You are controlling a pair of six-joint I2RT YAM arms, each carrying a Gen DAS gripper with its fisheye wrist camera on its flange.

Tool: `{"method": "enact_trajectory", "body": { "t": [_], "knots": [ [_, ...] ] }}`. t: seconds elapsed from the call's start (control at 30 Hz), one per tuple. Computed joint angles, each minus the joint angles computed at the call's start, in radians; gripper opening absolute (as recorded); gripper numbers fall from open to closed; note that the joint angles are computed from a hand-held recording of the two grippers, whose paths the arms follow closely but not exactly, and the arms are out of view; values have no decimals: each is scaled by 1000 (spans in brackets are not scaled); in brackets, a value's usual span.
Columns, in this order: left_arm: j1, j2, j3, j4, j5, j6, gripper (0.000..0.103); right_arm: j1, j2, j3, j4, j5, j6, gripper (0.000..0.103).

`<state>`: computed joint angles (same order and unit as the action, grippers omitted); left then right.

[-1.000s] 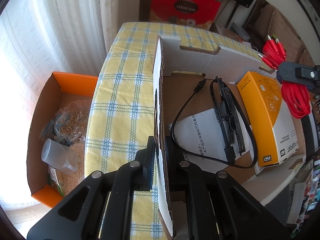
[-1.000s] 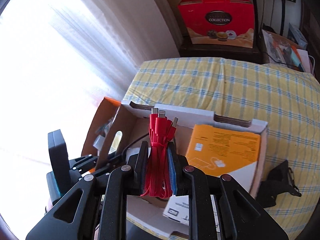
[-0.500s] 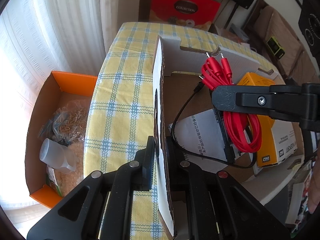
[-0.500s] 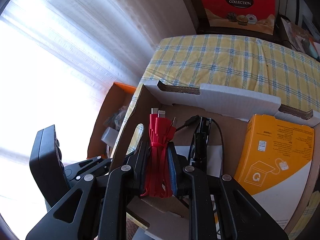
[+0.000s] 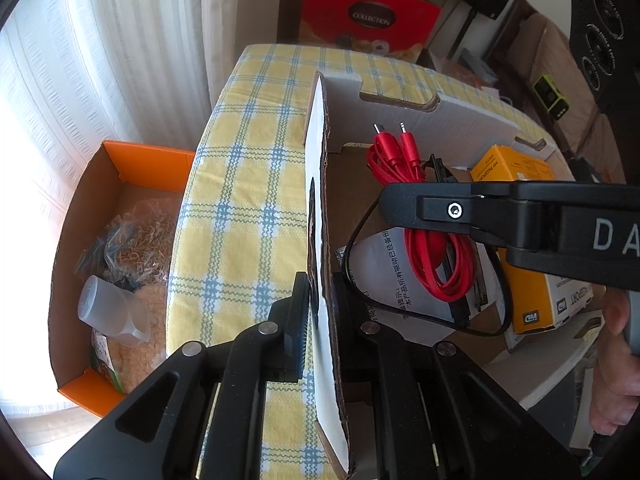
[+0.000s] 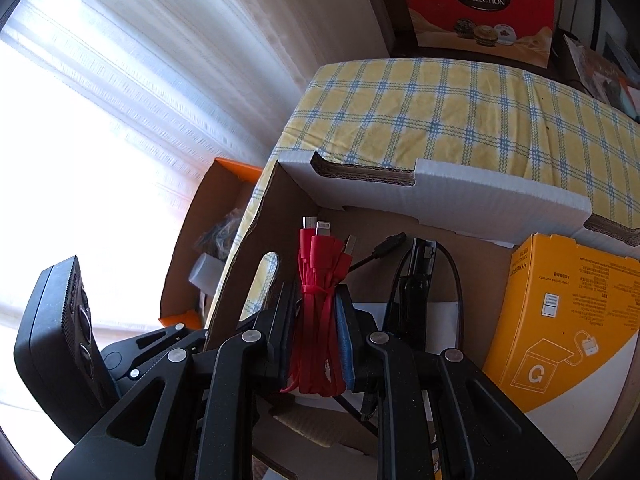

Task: Organize objects
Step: 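Carry the red cable bundle over the tray and lower it inside, then open the right tool to release the red bundle and withdraw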

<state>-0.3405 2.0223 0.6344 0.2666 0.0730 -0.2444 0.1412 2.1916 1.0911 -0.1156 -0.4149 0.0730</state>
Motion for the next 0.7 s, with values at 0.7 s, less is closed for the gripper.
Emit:
{"method": "enact_trajectory", "body": {
  "t": [0.7],
  "knots": [
    [2, 3, 5, -6, -2, 6, 9, -164, -240, -111, -76, 9, -137, 42]
  ]
}}
